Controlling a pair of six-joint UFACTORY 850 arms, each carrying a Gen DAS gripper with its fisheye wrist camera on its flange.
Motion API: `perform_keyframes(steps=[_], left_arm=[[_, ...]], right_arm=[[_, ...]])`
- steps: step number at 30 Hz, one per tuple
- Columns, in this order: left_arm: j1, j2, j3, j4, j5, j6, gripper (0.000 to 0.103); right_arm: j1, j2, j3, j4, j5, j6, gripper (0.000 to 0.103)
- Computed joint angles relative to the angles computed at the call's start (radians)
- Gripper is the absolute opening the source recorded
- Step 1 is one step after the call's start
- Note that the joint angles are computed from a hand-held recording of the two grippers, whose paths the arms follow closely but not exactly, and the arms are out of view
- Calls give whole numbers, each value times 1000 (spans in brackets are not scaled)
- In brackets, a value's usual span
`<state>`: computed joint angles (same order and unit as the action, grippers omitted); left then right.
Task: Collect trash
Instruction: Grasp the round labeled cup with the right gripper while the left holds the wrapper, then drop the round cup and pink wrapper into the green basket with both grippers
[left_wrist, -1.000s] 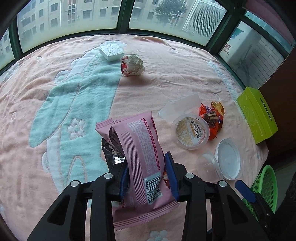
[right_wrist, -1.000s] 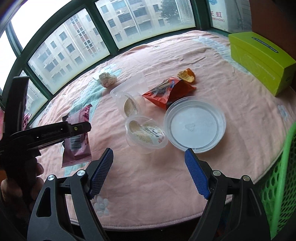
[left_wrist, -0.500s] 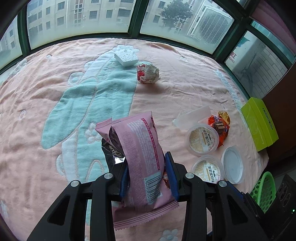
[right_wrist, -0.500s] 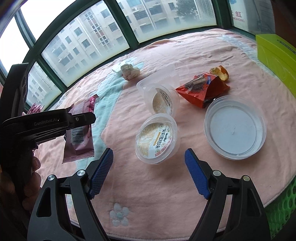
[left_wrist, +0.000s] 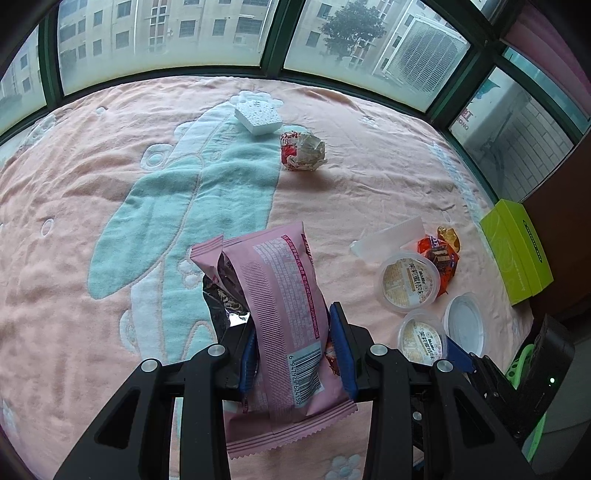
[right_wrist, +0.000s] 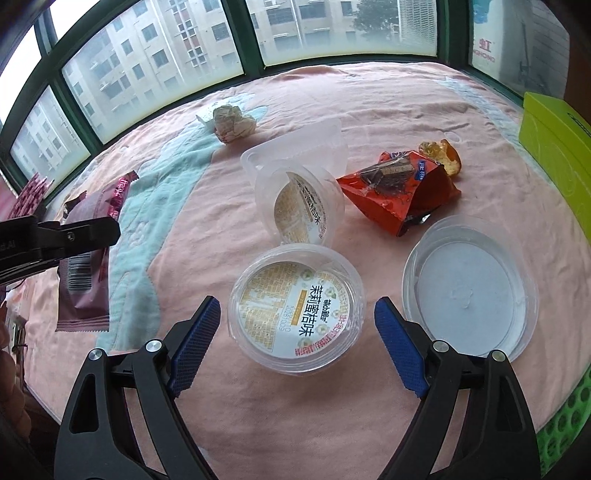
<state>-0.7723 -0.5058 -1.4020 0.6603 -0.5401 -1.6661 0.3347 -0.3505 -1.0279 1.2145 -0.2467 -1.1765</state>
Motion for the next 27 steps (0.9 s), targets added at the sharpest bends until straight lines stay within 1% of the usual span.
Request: perform_keyframes(steps=[3, 4, 7, 10, 16, 20, 27], left_arm=[[0, 0, 0, -2, 3, 4, 35], [0, 0, 0, -4, 4, 5, 35], [-5, -2, -6, -3, 4, 11, 35], [-8, -1, -8, 1, 7, 7, 35], [-23, -2, -24, 11, 8, 16, 35], [-40, -14, -58, 16, 11, 40, 35], [-75, -63, -159, -12, 30, 135, 35]], right_arm=[[0, -12, -9, -3, 0, 16, 83], [4, -11, -9, -18, 13, 34, 77], [-6, -13, -11, -8, -24, 34, 66], [-2, 6, 8, 20, -2, 6, 66], [-24, 87, 74, 153, -20, -115, 66], [-40, 159, 121, 163, -6, -113, 66], [-85, 289, 211, 106, 73, -59, 66]])
